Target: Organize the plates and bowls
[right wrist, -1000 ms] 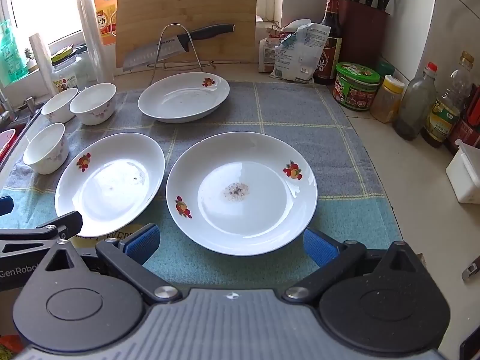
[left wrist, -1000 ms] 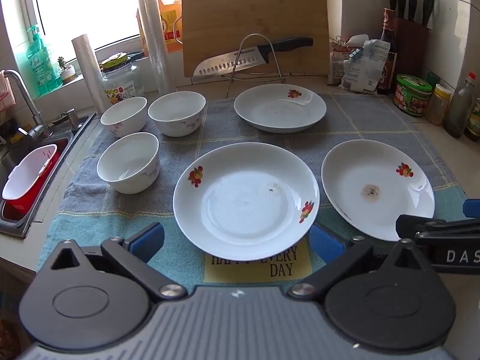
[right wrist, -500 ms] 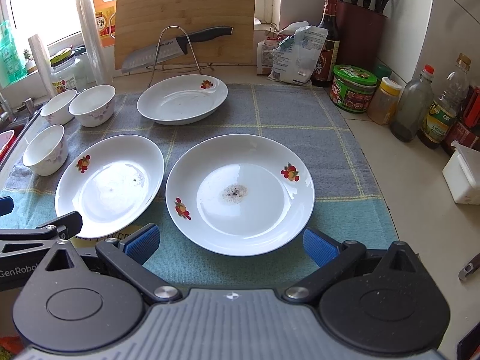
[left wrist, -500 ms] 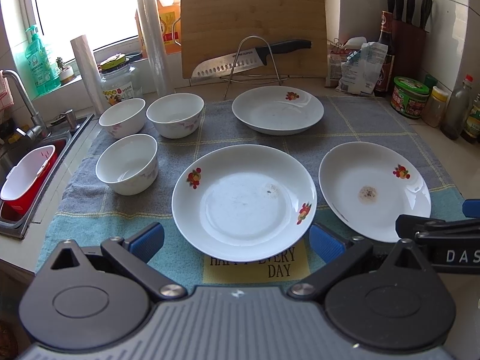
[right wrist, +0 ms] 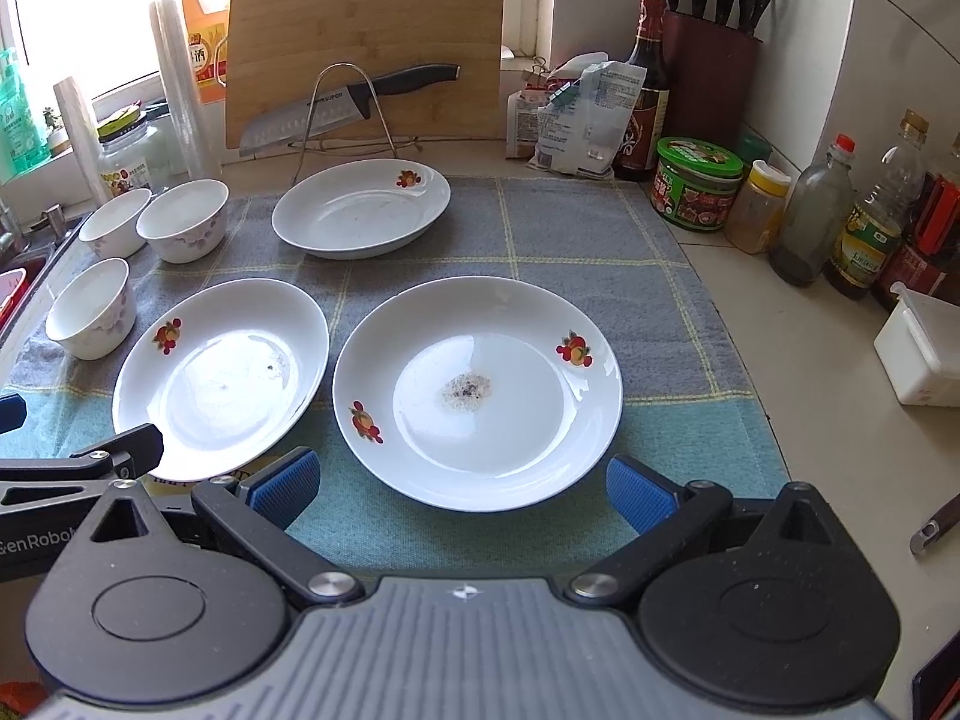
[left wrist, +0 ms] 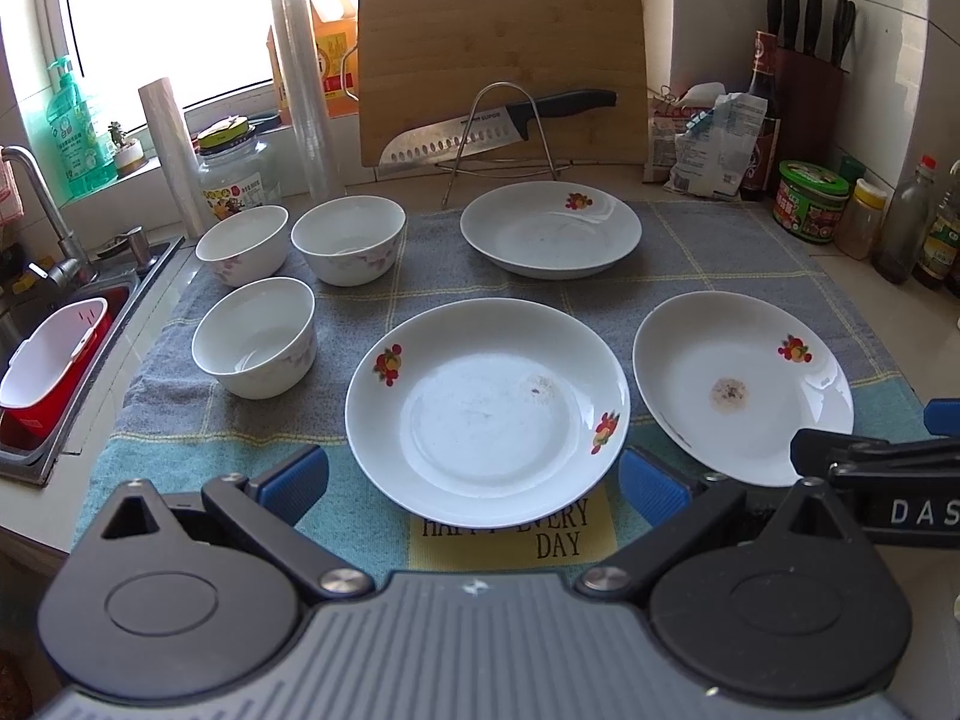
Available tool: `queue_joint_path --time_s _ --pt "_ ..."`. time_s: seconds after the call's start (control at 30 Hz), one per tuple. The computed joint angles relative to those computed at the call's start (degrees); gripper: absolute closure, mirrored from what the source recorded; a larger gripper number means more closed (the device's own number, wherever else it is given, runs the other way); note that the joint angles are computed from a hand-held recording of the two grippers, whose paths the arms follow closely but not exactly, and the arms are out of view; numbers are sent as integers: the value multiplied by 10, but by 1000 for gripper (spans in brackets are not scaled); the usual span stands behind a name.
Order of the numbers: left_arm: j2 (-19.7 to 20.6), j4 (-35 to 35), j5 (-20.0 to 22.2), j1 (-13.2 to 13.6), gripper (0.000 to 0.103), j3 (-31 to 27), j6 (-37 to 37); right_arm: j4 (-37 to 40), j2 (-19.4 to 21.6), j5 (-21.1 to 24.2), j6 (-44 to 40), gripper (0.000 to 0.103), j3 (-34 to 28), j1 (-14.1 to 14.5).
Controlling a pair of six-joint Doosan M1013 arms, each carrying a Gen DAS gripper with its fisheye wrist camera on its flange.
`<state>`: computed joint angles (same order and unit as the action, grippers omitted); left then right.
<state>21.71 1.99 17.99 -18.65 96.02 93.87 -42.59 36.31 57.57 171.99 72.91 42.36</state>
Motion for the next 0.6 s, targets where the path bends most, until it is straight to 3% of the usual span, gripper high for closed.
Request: queue_joint_path --time_s 0.33,0.6 --pt "-1 -84 -15 10 1 5 92 -11 5 15 9 0 -9 6" --pt "2 -226 -18 23 1 5 253 -32 9 33 18 0 -18 14"
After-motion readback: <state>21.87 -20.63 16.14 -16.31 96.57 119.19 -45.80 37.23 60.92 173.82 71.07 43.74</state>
